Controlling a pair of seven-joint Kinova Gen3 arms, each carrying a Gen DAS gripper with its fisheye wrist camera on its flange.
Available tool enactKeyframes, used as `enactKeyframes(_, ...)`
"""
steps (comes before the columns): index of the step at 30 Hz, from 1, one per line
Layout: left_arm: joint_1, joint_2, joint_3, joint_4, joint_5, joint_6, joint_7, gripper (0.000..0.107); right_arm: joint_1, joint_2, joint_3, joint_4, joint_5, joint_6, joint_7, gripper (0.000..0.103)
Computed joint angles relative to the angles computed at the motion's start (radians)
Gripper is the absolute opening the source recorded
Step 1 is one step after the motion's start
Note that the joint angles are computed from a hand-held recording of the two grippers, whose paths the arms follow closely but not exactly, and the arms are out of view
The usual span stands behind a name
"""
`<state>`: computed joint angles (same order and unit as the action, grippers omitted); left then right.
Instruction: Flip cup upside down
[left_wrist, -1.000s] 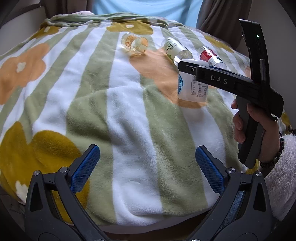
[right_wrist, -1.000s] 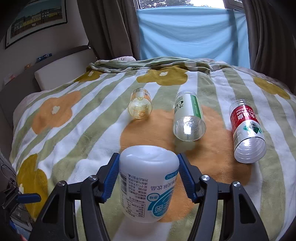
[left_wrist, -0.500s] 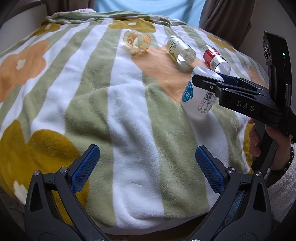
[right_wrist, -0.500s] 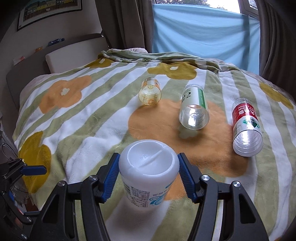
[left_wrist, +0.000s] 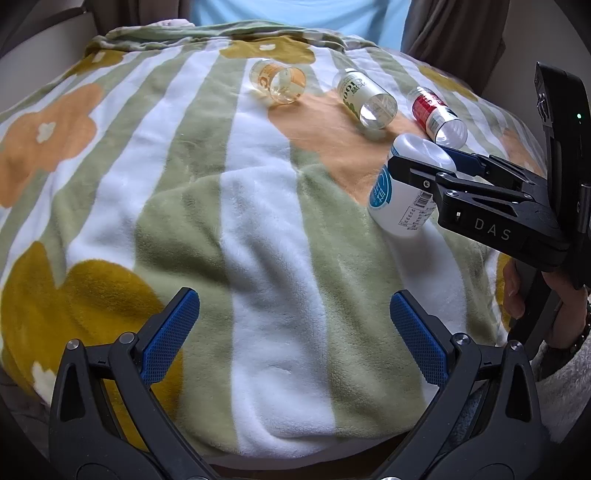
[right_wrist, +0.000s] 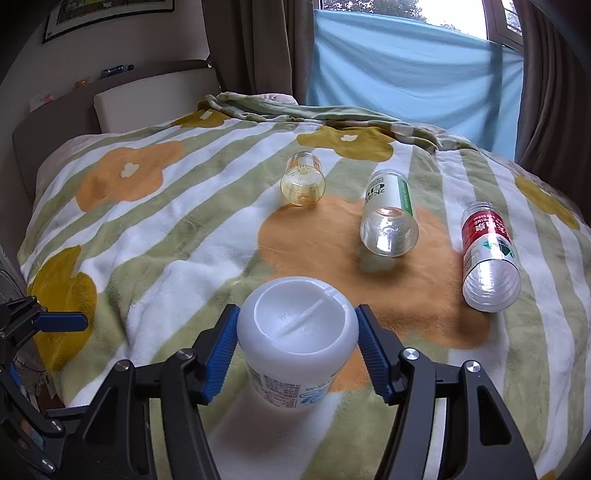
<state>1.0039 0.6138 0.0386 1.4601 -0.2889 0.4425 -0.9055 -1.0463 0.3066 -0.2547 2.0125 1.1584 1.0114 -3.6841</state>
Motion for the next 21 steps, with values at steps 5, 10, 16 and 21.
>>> enactKeyframes(5,-0.003,-0.006,-0.003,0.011,0.004,-0.013,0.004,0.102,-0.03,0.02,0.013,0.0,0.03,0.055,-0.11,0.103)
enactKeyframes(10,0.006,-0.005,-0.013,0.013,-0.002,-0.022,0.007,0.102,-0.039,0.021,-0.003,0.032,0.109,0.064,-0.205,0.103)
enactKeyframes(16,0.029,-0.018,-0.048,0.034,-0.015,-0.047,0.047,0.102,-0.048,0.006,-0.028,0.016,0.084,0.094,-0.177,0.103)
enactKeyframes(21,0.159,-0.07,-0.18,0.032,-0.14,-0.013,0.172,0.102,-0.109,-0.025,-0.049,-0.061,-0.015,0.261,-0.091,0.103)
